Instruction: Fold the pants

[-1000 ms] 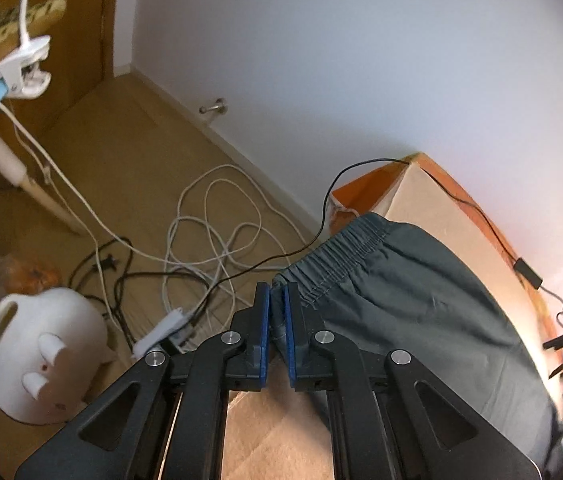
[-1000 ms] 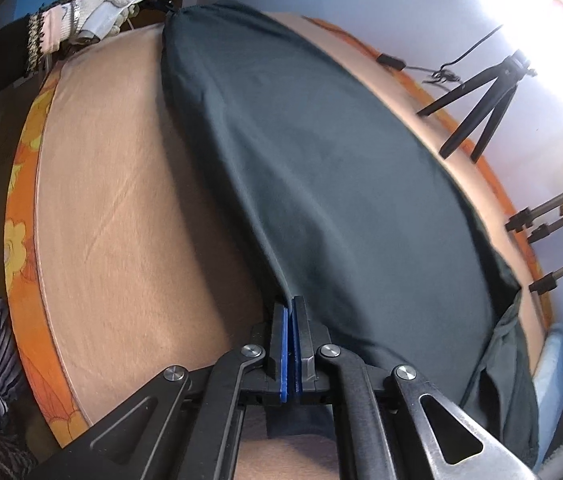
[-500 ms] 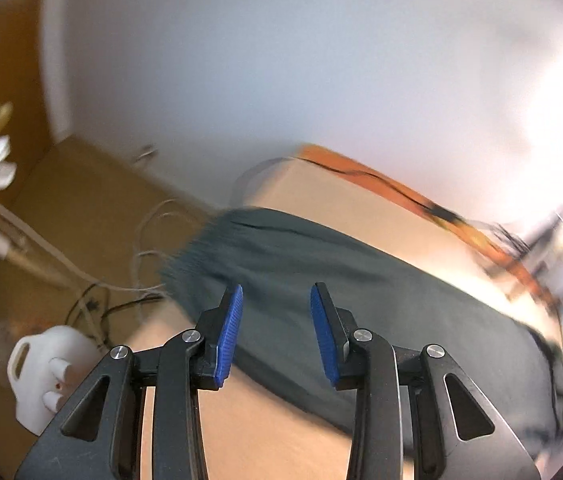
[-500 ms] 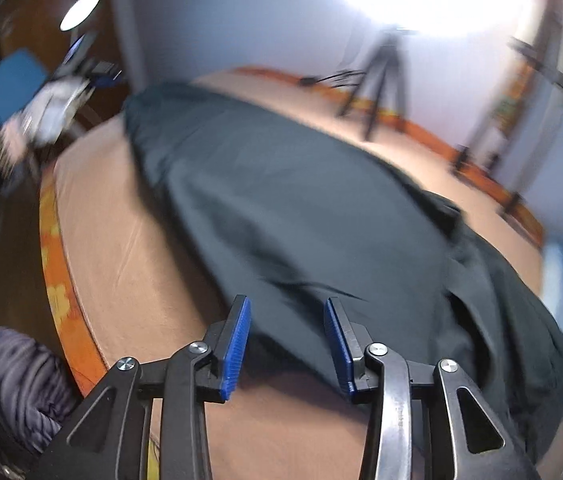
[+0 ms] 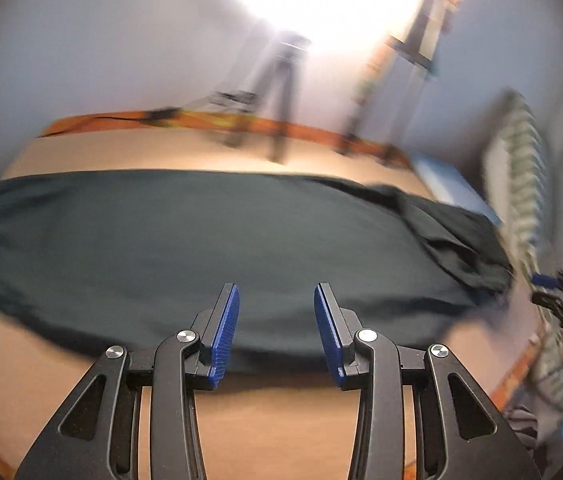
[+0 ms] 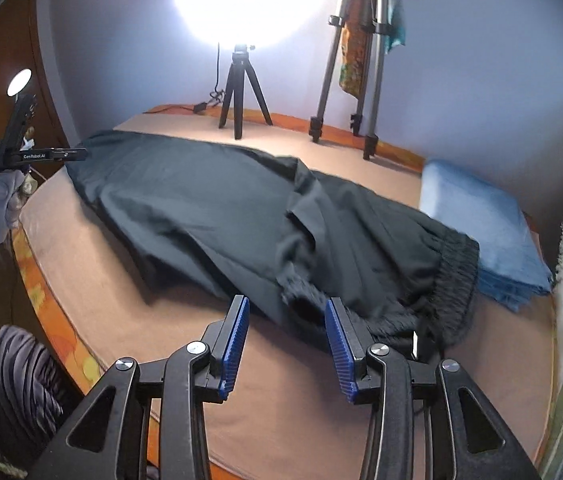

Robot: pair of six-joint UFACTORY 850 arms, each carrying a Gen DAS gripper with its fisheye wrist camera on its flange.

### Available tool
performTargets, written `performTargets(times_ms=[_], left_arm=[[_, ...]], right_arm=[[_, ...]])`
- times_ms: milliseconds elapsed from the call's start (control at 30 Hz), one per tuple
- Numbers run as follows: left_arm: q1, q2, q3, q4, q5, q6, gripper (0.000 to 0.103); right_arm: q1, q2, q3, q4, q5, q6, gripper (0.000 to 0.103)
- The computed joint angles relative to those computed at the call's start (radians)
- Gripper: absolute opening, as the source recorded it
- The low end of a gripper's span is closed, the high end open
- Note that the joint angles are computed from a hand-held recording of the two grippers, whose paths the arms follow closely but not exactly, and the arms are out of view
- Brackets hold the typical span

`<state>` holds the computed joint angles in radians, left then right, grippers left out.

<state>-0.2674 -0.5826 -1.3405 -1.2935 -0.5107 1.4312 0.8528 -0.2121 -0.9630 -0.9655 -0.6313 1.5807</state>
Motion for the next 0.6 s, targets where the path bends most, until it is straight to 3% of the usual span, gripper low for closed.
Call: performTargets(times_ms=[133, 233, 333, 533, 567, 600], left_arm=[[-0.087, -0.012, -0.005, 0.050, -0.025, -0.028, 0.037], [-0.144, -0.055, -0.047, 0.157, -0.040, -0.100, 0.037], [-0.199, -0.082, -0.062, 0.244, -0.019, -0.137, 0.037], [-0.227, -0.094, -0.061, 0.332, 0.013, -0.193, 0.038], [-0.224, -0.094, -0.059, 0.336, 0.012, -0.195, 0.038], [-0.222, -0.095, -0.060, 0.343, 0.010, -0.202, 0.038]], right_arm=[[0.013, 0.012, 0.027, -0.003, -0.026, -0.071, 0.063], [0.013, -0.005, 0.021, -0.006, -0.046, -0.136, 0.067], [-0.003, -0.031, 0.006, 0.001, -0.047, -0.218, 0.067], [-0.023, -0.115, -0.040, 0.021, -0.033, -0.391, 0.065], [-0.024, -0.126, -0.045, 0.024, -0.034, -0.413, 0.063], [-0.025, -0.135, -0.048, 0.025, -0.038, -0.433, 0.049]])
